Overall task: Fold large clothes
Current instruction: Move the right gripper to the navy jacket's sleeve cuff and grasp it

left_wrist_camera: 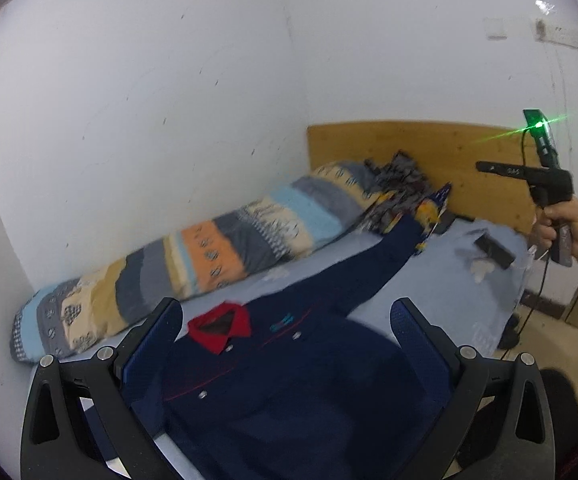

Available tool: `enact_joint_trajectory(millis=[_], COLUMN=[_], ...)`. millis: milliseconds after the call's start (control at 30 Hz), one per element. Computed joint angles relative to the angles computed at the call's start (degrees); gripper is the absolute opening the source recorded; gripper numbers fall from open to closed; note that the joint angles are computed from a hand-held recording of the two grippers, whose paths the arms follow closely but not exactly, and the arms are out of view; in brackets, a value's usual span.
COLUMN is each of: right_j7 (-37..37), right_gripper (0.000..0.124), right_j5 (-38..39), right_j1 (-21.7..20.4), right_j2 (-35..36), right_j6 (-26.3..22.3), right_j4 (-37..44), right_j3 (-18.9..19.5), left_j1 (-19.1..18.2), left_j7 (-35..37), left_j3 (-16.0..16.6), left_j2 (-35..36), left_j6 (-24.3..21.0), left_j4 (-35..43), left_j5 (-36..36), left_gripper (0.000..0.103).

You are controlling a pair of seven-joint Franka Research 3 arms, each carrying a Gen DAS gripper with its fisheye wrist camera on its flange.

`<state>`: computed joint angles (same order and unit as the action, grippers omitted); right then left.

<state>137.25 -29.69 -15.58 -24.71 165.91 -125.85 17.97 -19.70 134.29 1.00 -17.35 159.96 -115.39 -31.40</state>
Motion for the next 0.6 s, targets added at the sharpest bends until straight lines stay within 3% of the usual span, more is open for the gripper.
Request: enact_joint_trajectory(millis=[133,233,300,333,433,500,533,600], right_j7=[-4.59,-9.06,-10.3,-13.06,-18.26,-25.73,-28.37,-31.49], right_gripper=[0.022,0.027,0.027,0.027,0.029,0.029,0.029,0.029], right_j5=[4.68,9.61,11.08,13.97,21.28,29.98,33.61,39.28], right_j1=[3.63,5.92,5.3,7.33,10.26,13.24,13.64,13.16], right_j2=[-1.95,0.09,3.02,5.48,12.46,18.39,21.84,28.75], right_j6=[1.05,1.09,0.25,0.15,0.61,0.58,0.23,-0.26], right_j4=[-1.51,-2.22,-1.88,-1.5,-0.08,2.29,4.16,8.7], right_j3=[-4.02,-6.82,-7.33,-9.83,-15.16,-19.57,-20.87,-22.18], left_j1=[1.4,-1.18,-4.75,-5.08,-1.16,5.06,6.83,6.49], left_j7=[-10.51,-14.02,-11.21,-11.1,-17.49,-28.02,-32.18,-29.9], left_j3=[-3.49,-2.32,-0.1,-0.46,-5.1,-10.46,-11.62,-11.61], left_j2=[-1.54,-1.21,0.43,1.88,7.28,11.85,13.66,18.75], left_j6=[1.01,2.42,6.21,8.17,16.69,20.98,21.56,22.65], left_j4=[-2.6,-5.85,-8.88,-9.58,-13.16,-14.51,-14.17,-11.88], left_j5=[2.34,-0.28,-5.5,-5.85,2.32,14.77,19.8,18.09], left_gripper=[0.103,0.103,0.103,0.103,0.103,0.103,0.103,0.103])
